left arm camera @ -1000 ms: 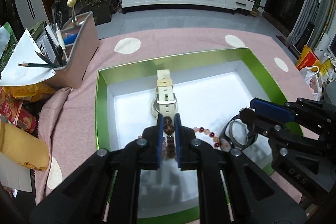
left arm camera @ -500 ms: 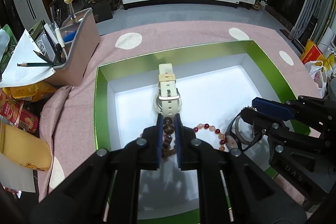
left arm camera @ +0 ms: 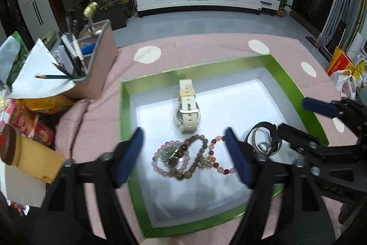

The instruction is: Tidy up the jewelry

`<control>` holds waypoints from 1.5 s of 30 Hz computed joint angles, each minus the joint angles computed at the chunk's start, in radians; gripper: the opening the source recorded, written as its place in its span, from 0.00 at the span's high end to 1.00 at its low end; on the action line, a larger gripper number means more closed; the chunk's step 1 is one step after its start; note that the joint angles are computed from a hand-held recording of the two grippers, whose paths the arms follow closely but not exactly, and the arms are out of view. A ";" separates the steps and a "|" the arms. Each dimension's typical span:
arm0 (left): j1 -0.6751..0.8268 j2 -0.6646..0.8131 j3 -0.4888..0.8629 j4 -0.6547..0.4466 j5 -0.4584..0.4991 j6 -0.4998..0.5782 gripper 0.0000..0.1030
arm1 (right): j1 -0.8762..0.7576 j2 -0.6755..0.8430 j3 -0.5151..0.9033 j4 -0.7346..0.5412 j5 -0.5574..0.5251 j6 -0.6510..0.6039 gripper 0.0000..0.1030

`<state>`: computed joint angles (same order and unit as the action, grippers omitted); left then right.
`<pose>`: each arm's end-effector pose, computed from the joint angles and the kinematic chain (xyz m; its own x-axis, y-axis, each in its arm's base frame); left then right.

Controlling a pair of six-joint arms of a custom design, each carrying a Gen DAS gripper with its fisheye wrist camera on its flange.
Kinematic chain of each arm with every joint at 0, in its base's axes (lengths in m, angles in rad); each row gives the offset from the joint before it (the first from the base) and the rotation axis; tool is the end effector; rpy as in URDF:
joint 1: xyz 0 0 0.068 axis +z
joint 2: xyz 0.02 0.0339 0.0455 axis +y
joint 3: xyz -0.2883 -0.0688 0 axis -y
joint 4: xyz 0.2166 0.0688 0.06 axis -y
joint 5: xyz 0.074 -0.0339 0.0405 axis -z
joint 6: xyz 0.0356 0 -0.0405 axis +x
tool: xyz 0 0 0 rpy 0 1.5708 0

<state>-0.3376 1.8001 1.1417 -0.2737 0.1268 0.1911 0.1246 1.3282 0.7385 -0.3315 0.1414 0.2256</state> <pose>0.3370 -0.1231 0.2214 -0.6678 0.4341 -0.6046 0.5363 0.8439 0.0135 0.2290 0.0236 0.2358 -0.7787 0.1257 -0.6146 0.1393 0.9899 0.0259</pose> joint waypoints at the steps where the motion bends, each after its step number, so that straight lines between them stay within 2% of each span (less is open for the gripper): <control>1: 0.006 -0.015 0.006 -0.018 -0.002 -0.006 0.08 | -0.003 -0.017 0.022 -0.046 0.006 0.005 0.01; 4: 0.018 -0.046 0.034 -0.069 -0.009 -0.019 0.02 | 0.011 -0.056 0.073 -0.148 0.047 0.017 0.01; 7: 0.030 -0.083 0.065 -0.134 -0.016 -0.037 0.02 | 0.045 -0.074 0.140 -0.266 0.096 0.039 0.01; 10: 0.054 -0.116 0.101 -0.210 0.043 -0.039 0.02 | 0.088 -0.103 0.187 -0.343 0.129 0.046 0.01; 13: 0.051 -0.139 0.140 -0.279 0.027 -0.058 0.02 | 0.125 -0.123 0.221 -0.391 0.159 0.056 0.01; 18: 0.068 -0.169 0.180 -0.356 0.062 -0.081 0.02 | 0.152 -0.127 0.266 -0.432 0.177 0.069 0.01; 20: 0.067 -0.176 0.181 -0.361 0.052 -0.085 0.02 | 0.149 -0.128 0.274 -0.438 0.175 0.069 0.01; 23: 0.046 -0.192 0.177 -0.355 -0.028 -0.093 0.02 | 0.151 -0.128 0.280 -0.442 0.181 0.073 0.01; 29: 0.035 -0.201 0.168 -0.338 -0.071 -0.087 0.02 | 0.149 -0.130 0.275 -0.441 0.182 0.074 0.01; 45: 0.027 -0.188 0.161 -0.325 -0.099 -0.086 0.02 | 0.122 -0.123 0.262 -0.423 0.177 0.059 0.01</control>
